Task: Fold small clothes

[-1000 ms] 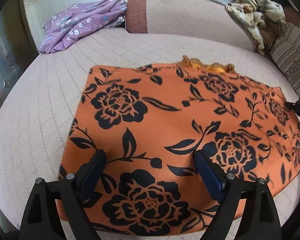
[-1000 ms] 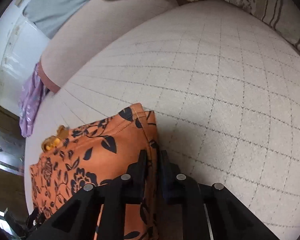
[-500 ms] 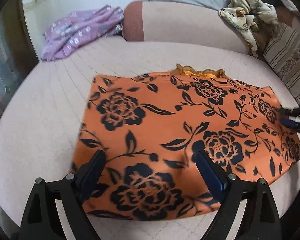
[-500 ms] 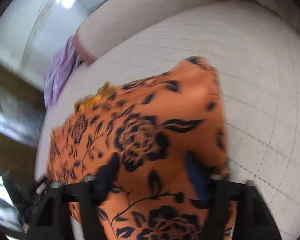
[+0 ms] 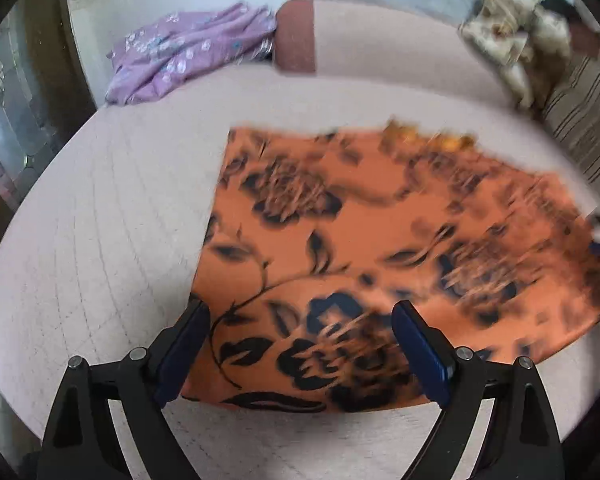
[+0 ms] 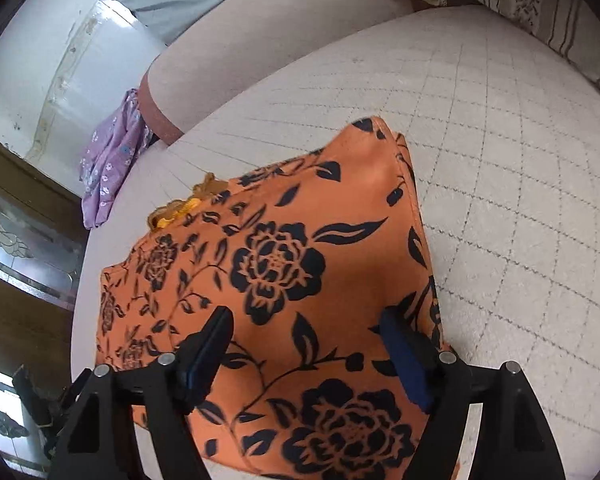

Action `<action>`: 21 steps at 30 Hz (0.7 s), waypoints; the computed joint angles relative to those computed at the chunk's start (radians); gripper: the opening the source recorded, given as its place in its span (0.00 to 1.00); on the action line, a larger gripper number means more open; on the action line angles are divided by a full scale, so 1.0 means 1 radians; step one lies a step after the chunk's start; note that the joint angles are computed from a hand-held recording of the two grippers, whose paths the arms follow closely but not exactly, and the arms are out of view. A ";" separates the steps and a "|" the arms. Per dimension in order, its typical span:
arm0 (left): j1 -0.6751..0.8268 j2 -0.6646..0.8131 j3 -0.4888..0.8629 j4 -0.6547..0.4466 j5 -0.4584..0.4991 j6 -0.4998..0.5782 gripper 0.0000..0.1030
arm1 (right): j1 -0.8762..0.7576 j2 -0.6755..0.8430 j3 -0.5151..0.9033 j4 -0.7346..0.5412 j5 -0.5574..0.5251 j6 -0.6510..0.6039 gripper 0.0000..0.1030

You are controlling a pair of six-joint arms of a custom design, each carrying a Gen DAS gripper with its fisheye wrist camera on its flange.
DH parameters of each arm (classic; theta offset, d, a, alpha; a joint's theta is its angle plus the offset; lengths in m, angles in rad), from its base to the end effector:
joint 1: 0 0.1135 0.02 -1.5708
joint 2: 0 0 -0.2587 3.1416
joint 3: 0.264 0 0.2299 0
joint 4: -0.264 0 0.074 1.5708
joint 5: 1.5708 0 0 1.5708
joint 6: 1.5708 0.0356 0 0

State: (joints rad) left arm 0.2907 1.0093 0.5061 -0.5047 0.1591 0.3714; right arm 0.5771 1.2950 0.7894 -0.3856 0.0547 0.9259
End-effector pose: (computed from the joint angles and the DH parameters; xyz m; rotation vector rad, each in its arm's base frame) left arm 0.1586 0.0416 0.1857 0.1622 2.5546 0.0476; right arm 0.2036 0.1302 0.2222 0.4670 2.5085 0.5648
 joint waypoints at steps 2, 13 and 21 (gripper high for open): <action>-0.002 -0.006 -0.055 0.074 -0.012 0.013 0.94 | 0.013 -0.044 -0.041 0.044 0.004 0.005 0.78; -0.004 -0.029 -0.010 -0.028 -0.036 0.029 0.95 | 0.158 -0.076 -0.073 0.028 0.080 0.116 0.84; 0.069 -0.099 0.044 -0.153 0.086 0.031 0.94 | 0.233 -0.187 -0.153 0.027 0.146 0.218 0.83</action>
State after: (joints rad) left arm 0.3598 0.9105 0.5503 -0.6582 0.2447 0.4019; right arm 0.8096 1.1082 0.6368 -0.3591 0.2005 1.1435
